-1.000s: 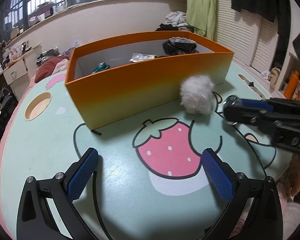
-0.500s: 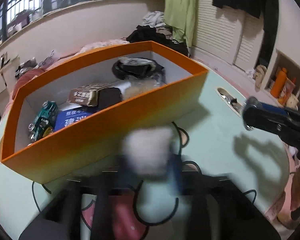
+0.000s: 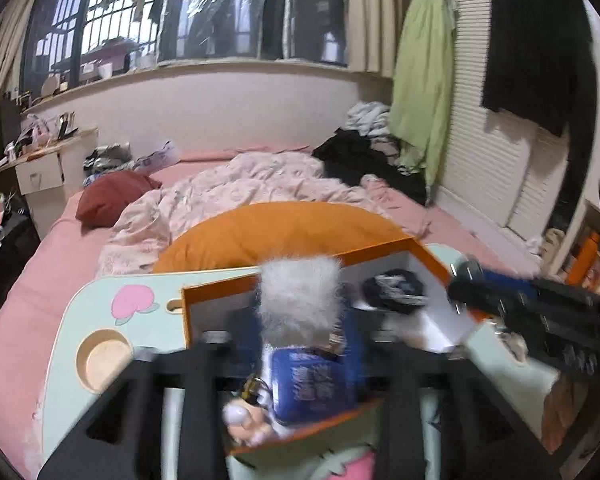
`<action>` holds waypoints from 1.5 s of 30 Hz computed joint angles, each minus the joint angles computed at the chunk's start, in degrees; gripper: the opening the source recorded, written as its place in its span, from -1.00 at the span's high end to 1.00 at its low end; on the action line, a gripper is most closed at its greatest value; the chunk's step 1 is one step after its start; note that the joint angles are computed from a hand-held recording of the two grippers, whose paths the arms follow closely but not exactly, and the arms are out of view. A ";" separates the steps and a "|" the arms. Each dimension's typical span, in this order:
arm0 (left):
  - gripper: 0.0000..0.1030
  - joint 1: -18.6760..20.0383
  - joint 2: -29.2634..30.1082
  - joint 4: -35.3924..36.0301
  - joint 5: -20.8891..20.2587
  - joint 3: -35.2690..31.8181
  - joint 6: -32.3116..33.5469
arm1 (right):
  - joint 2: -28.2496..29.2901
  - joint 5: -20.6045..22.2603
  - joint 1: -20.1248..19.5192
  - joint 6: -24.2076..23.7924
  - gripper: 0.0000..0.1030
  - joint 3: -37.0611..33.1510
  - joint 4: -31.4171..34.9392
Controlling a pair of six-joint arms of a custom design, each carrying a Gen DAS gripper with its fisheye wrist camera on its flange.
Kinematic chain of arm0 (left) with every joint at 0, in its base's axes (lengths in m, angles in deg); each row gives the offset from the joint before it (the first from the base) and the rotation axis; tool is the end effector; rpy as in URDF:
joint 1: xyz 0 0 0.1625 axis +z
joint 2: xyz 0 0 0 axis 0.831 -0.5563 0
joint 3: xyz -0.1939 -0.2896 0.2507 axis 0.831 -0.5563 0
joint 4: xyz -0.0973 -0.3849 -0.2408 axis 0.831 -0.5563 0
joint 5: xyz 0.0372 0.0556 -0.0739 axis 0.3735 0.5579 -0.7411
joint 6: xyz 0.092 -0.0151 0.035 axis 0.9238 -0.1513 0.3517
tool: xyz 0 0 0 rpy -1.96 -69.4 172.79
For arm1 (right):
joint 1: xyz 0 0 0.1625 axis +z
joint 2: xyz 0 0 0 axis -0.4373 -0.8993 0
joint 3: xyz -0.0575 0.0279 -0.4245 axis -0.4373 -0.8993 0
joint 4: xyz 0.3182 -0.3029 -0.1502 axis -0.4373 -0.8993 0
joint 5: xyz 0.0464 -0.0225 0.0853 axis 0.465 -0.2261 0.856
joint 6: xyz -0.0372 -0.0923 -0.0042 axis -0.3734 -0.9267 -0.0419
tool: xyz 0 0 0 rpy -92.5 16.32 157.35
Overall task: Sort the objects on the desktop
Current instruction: 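Drop the white fluffy ball into the orange box while the right tool drops the silver knob in, then withdraw both tools from the orange box back over the table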
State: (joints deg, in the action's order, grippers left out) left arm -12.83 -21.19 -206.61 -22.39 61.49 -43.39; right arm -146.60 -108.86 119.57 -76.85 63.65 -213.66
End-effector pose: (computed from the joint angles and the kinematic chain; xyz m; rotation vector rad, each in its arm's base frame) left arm -0.2255 -0.4769 0.0860 0.9798 2.3705 -1.0061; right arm 0.1348 -0.4051 0.1509 0.5284 -2.3600 1.2296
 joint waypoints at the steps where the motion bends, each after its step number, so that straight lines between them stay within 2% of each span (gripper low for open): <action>1: -0.42 0.05 0.27 -0.47 0.77 0.19 -0.67 | 0.74 -0.38 -0.10 -0.01 0.41 -1.93 1.66; 2: -0.59 0.44 -0.04 -2.24 0.31 1.33 -0.71 | 1.38 -0.43 -0.79 -0.15 0.25 -4.21 5.72; 3: -0.61 0.85 -0.34 -5.02 -1.04 3.05 -0.04 | 1.61 -0.60 -1.43 0.00 -0.06 -5.31 8.37; 4: -0.61 1.07 -0.82 -5.69 -1.37 4.55 0.46 | 2.78 -1.41 -2.49 0.39 -0.20 -6.50 9.90; 5: -0.62 1.38 -1.76 -4.83 -1.10 5.64 0.43 | 3.84 -2.45 -2.95 -0.77 -0.27 -6.97 9.02; 7: -0.64 2.40 -2.60 -1.14 -0.39 6.70 -2.40 | 6.47 -6.27 -1.93 -5.16 -0.25 -7.59 4.74; 9: -0.67 4.73 -3.08 -2.78 -4.75 7.05 -4.41 | 9.42 -11.55 -0.62 -9.30 -0.25 -7.96 0.27; 10: -0.67 5.39 -3.15 -2.40 -5.78 6.76 -5.23 | 10.61 -12.90 -0.33 -10.60 -0.25 -7.84 -1.96; 12: -0.67 6.34 -2.47 0.01 -5.78 5.12 -7.90 | 10.91 -12.99 -0.79 -10.31 -0.25 -6.64 -4.58; 16: -0.67 7.40 -0.61 -1.76 -9.61 5.17 -8.95 | 9.58 -13.09 -2.29 -10.42 -0.25 -4.62 -6.27; 20: -0.67 5.20 0.40 -3.96 -7.35 5.98 -7.43 | 9.29 -13.16 -2.91 -10.40 -0.25 -3.21 -8.47; 22: -0.67 3.68 0.67 -8.27 -6.21 7.33 -5.18 | 10.03 -14.14 -2.07 -9.91 -0.25 -3.16 -10.23; 24: -0.67 0.77 0.07 -11.50 -4.75 9.42 -2.39 | 10.62 -11.80 -2.40 -10.19 -0.24 -2.10 -13.61; 26: -0.67 -1.71 -2.06 -9.91 -3.93 10.81 -1.56 | 11.47 -7.50 -2.79 -9.96 -0.24 0.22 -20.80; 28: -0.67 -4.09 -5.12 -5.37 -2.88 12.43 -4.12 | 13.82 -6.40 -1.58 -10.96 -0.30 2.19 -30.35; 29: -0.67 -5.07 -6.51 -2.36 -2.11 13.24 -6.22 | 14.46 -7.36 -0.62 -11.38 -0.53 2.82 -32.73; 30: -0.68 -5.73 -7.40 0.46 -1.31 13.96 -8.01 | 14.28 -8.19 0.10 -11.37 -0.74 3.86 -33.00; 31: -0.68 -5.87 -7.70 1.89 -0.77 14.23 -8.77 | 13.69 -8.92 0.35 -10.92 -0.77 4.70 -31.86; 36: -0.68 -5.37 -3.13 6.73 2.41 14.15 -12.44 | 12.72 -16.68 -0.59 -3.74 -0.77 7.36 -23.31; 38: -0.71 -3.82 -1.80 12.69 2.41 12.32 -15.60 | 13.55 -17.55 -2.13 -0.84 -0.77 7.96 -20.69; 39: -0.72 -4.61 -0.64 12.24 4.89 12.22 -15.55 | 13.73 -17.62 -2.95 -0.32 -0.77 7.98 -19.54; 40: -0.73 -4.99 -0.01 12.04 6.24 12.19 -15.80 | 14.36 -18.30 -3.41 -0.19 -0.80 7.69 -19.65; 41: -0.80 -4.47 -0.06 11.76 5.19 12.18 -15.89 | 15.59 -19.42 -3.35 -1.50 -0.83 7.21 -22.16; 42: -0.97 -4.36 0.16 11.84 5.45 12.11 -16.08 | 15.97 -20.25 -3.59 -1.28 -0.93 7.03 -22.68; 43: -0.99 -4.28 0.63 12.39 6.07 11.82 -16.37 | 16.26 -20.12 -3.89 -1.31 -1.00 7.11 -23.32; 45: -0.99 -4.00 1.58 10.06 5.59 11.79 -15.02 | 18.68 -21.91 -3.36 -3.66 -1.00 6.01 -26.95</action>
